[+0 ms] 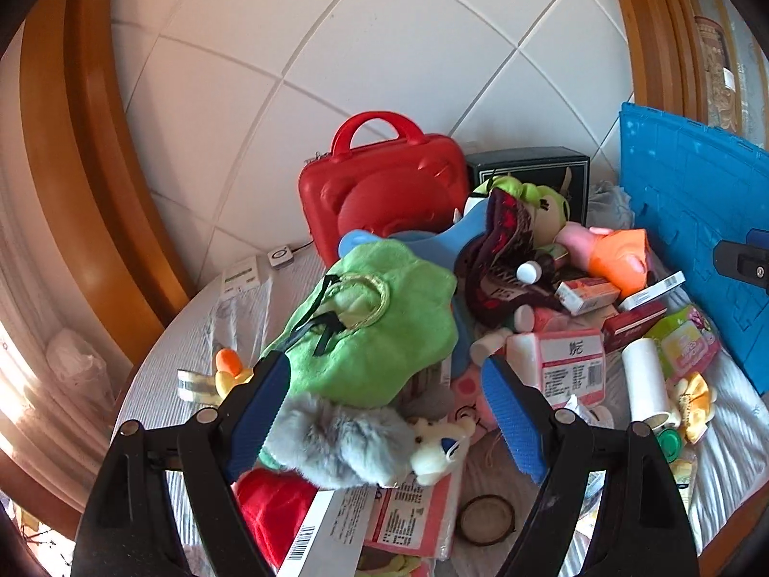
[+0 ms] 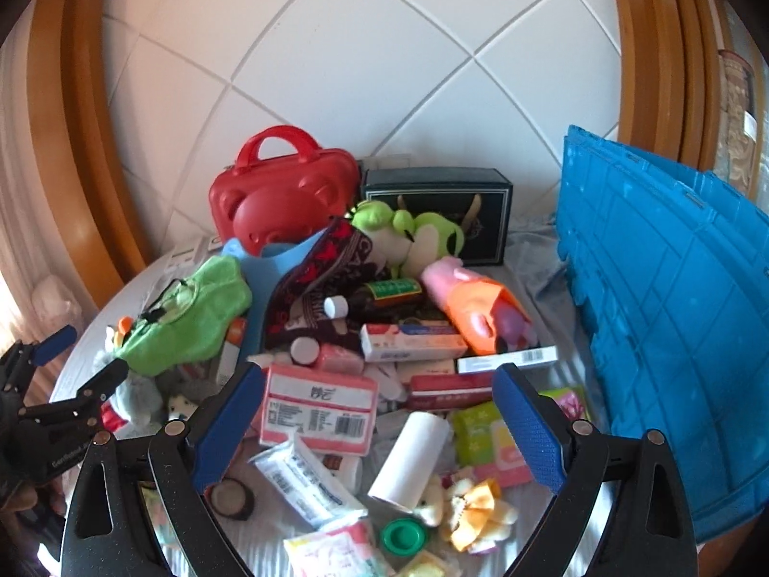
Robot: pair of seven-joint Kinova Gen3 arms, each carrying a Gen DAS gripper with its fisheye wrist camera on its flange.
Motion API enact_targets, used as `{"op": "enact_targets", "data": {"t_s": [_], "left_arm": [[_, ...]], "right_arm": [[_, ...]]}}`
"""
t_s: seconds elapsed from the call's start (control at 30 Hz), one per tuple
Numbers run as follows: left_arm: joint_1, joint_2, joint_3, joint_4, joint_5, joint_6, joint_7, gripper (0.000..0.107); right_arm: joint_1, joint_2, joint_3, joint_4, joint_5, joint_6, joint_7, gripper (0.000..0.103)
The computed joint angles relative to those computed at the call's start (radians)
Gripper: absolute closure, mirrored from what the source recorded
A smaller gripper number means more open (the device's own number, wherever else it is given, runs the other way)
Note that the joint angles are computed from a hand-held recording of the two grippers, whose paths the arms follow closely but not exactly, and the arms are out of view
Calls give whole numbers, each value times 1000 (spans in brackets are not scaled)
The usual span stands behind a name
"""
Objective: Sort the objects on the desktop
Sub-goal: 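Move both grippers back to the pile, then grasp the white wipes packet with left gripper while right grasps white paper roll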
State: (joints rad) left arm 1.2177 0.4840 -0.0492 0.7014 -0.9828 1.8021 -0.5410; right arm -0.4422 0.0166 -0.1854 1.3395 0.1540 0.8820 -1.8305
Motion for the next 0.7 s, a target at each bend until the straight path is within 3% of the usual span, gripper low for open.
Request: {"op": "enact_targets", "data": {"t_s": [0.27,0.47,0.7], "left_arm": [[-31,-33,35,87,33,-82,41,26],[-58,-8,66,99,101,-141,61,26],[-108,-2,111,190,278,-336,186,26]], "right_arm": [[2,89,22,-8,-36,73,50,6],[-13,210,49,-42,-24,157,53,6],[17,272,63,-15,-103,135,81,8]]}}
